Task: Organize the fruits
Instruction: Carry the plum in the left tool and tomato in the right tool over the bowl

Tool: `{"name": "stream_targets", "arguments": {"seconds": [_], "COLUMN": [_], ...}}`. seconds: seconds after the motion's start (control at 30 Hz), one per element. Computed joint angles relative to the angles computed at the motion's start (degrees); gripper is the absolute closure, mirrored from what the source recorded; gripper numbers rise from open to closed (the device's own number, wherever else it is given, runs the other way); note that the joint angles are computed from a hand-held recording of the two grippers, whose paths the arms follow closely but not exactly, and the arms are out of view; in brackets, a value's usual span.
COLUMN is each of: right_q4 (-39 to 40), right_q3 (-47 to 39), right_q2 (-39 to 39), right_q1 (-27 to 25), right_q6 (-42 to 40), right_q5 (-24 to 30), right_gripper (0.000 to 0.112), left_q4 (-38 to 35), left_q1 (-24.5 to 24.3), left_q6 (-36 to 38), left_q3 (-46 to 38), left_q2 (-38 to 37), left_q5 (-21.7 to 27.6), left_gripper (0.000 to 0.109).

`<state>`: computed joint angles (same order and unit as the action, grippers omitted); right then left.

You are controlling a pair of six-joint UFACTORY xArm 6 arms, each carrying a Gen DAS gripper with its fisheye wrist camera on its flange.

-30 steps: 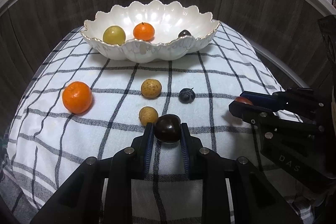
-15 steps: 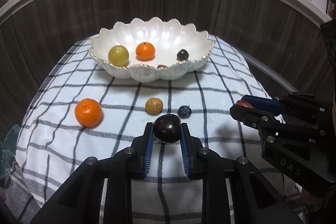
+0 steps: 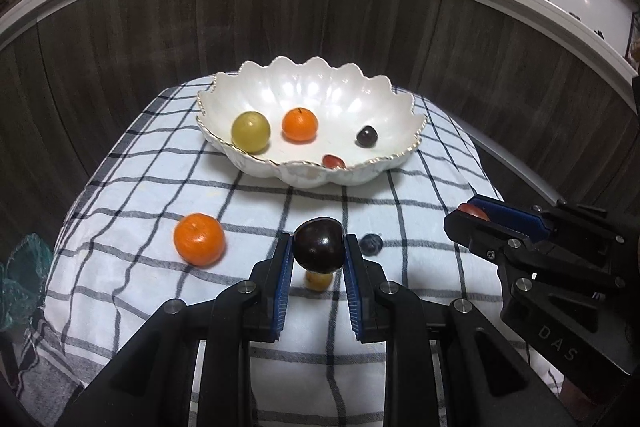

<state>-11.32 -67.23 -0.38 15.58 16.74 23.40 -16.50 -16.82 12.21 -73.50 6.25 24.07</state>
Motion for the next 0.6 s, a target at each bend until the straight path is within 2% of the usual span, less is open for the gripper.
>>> {"name": "stream_targets", "arguments": {"seconds": [0.37, 0.6], "right_q4": [-3.42, -5.45], "right_q3": [-5.71, -10.38], "right_q2": [4.2, 7.46], "right_q1": [-0.35, -1.09], "right_q6": [7.37, 10.75], "right_q5": [-0.42, -0.06], "right_gripper": [0.092, 0.092], "left_q4": [-1.96, -3.96], "left_q1": [2.18, 2.95], "left_q6": [0.79, 3.6], "left_q3": [-7.25, -15.06], "left_q2": [4.44, 9.05], "left_q5": [2.97, 5.9], "left_gripper": [0.084, 0.084]}}
